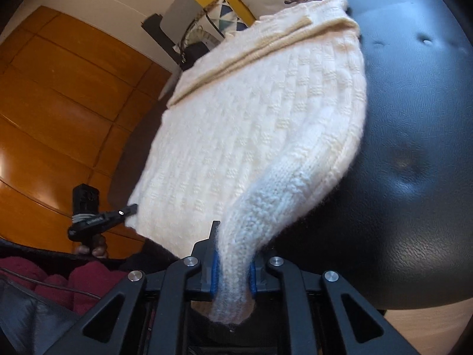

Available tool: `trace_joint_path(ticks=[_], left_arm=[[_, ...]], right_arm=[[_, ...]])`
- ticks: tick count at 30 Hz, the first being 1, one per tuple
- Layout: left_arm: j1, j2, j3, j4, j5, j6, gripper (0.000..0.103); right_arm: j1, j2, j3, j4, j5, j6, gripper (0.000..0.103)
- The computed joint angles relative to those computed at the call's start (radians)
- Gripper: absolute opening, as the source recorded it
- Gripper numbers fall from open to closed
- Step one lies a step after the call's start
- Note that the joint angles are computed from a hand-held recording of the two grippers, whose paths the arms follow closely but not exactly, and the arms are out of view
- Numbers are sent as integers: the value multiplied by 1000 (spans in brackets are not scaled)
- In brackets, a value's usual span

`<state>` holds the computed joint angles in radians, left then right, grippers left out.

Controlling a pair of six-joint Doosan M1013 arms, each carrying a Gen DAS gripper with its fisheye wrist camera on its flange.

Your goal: Fold clothes

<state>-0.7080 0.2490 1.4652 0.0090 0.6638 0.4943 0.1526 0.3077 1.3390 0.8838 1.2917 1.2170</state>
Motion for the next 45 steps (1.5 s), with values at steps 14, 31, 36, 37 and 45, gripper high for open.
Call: trace_joint_path(ticks=[14,31,36,37,45], left_arm=[[14,9,-9,-40,-9,25,7],[14,6,-1,-12,-89,41,6],[36,-7,13,-6,-221,28,6],[42,-5,7,2,-233,30,6],[107,50,-97,-36,-280,154,6]], right_arm=[[7,12,11,-29,-24,38,20],[38,-1,-31,-105,-18,43,13],[19,14,-59,19,-40,-5,13],[17,18,-68,31,-51,-5,13],[15,87,-188,90,-106,9,13]])
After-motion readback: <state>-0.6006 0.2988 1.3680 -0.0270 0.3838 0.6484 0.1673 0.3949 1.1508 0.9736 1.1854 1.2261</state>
